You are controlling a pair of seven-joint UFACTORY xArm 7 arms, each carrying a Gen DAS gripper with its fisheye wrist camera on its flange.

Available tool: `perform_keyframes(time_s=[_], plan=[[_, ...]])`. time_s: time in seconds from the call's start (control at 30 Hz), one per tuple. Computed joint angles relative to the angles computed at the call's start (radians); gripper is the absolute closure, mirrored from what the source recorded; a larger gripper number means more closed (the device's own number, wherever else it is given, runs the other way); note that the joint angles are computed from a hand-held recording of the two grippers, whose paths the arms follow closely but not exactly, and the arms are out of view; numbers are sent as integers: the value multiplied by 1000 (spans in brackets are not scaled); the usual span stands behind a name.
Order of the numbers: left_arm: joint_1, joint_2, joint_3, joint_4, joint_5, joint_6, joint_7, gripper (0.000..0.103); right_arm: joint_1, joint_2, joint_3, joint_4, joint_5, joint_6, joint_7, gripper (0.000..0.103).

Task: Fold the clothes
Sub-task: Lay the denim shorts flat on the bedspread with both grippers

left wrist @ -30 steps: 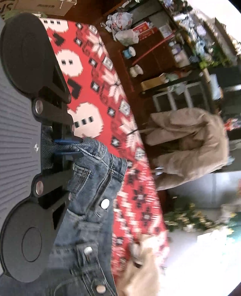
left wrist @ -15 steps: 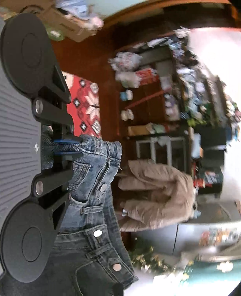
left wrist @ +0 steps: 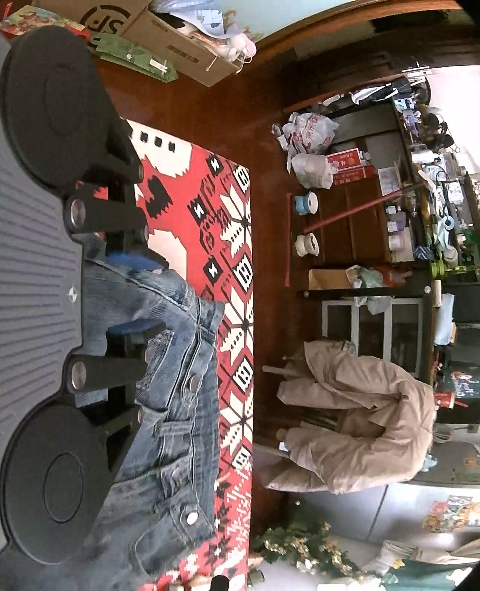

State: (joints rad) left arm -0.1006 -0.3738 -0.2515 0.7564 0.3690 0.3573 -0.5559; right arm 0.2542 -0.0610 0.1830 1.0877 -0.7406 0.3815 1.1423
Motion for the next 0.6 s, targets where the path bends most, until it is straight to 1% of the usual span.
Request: perform_keyframes(time_s=[0.07, 0.13, 0.2, 0.27, 0.37, 0.43, 0.53, 0.6], plan=[[-36, -65, 23, -35, -40, 18, 30, 70, 5, -79, 0, -68, 48, -10, -38, 60], [-72, -137, 36, -72, -87, 43, 61, 66, 8, -156, 13, -125, 107, -2, -97, 55], [-114, -209, 44, -107, -141, 73, 89, 65, 20, -249, 32, -187, 159, 25, -148, 51], [-153, -283, 43, -139, -189, 108, 111, 65, 40, -349, 53, -246, 211, 65, -193, 42], [-189, -390, 9, -185, -236, 153, 104, 64, 69, -495, 98, -329, 284, 119, -222, 32], [-226, -458, -8, -219, -271, 180, 96, 64, 84, -589, 141, -375, 330, 166, -222, 30], [-275, -542, -39, -262, -313, 220, 70, 64, 119, -706, 198, -432, 404, 223, -223, 29], [-308, -594, -67, -292, -331, 240, 48, 65, 136, -765, 250, -458, 442, 256, -220, 29]])
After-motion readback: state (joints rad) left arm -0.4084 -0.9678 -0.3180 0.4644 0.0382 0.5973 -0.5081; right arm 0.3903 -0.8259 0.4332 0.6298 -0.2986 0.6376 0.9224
